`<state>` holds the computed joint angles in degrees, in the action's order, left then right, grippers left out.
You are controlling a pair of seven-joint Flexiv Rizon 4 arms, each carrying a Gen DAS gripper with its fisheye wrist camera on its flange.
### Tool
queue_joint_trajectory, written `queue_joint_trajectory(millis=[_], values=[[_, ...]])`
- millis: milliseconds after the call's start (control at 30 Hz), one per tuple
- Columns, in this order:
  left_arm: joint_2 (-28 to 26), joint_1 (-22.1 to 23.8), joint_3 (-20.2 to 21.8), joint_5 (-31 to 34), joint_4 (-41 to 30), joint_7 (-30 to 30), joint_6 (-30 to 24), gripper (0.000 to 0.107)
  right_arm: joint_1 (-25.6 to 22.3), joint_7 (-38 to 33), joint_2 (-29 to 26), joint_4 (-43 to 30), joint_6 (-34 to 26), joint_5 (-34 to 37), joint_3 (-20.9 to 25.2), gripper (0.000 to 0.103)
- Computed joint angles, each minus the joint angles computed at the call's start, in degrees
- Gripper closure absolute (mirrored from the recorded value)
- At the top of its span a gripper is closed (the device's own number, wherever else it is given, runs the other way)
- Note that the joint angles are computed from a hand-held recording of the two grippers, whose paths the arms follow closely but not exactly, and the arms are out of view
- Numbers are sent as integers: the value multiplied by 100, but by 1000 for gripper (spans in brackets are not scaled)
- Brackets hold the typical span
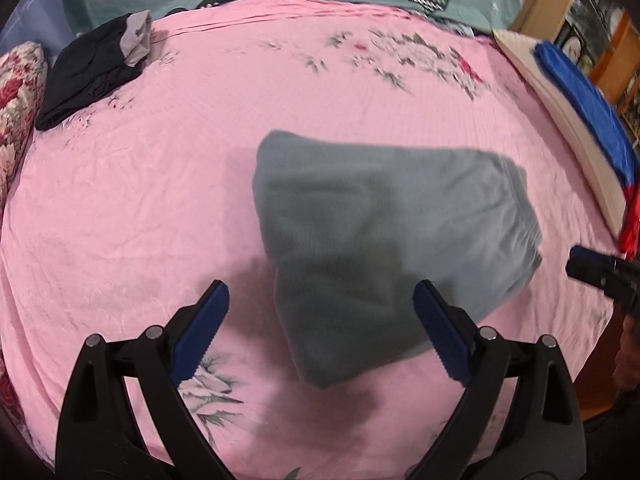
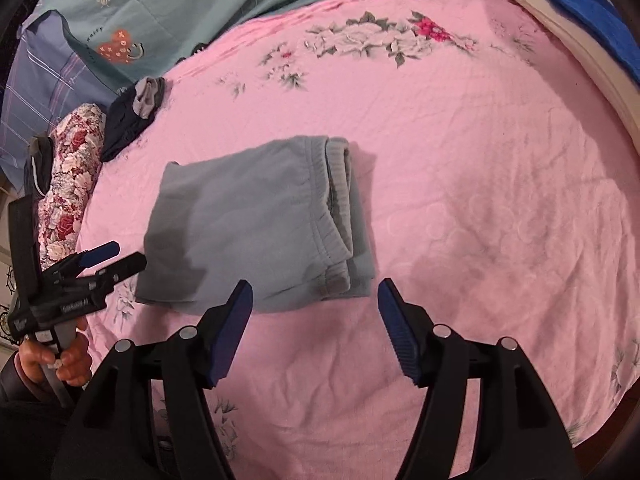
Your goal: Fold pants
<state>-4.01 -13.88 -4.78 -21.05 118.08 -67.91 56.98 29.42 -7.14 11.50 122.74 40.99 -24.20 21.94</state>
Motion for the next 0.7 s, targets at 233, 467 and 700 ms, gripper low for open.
queue_joint_trajectory(millis=[233,467,700], values=[[-58,-4,-6,83,-208,-460,57,10,-132,463,235,145,-190,-493,86,37],[-15,-13,25,369,-250,-886,94,10,-166,221,393,250,-6,-75,-40,37],[108,-69,29,666,-108,-1322,146,10,-193,-628,300,154,191,304,-171,37]])
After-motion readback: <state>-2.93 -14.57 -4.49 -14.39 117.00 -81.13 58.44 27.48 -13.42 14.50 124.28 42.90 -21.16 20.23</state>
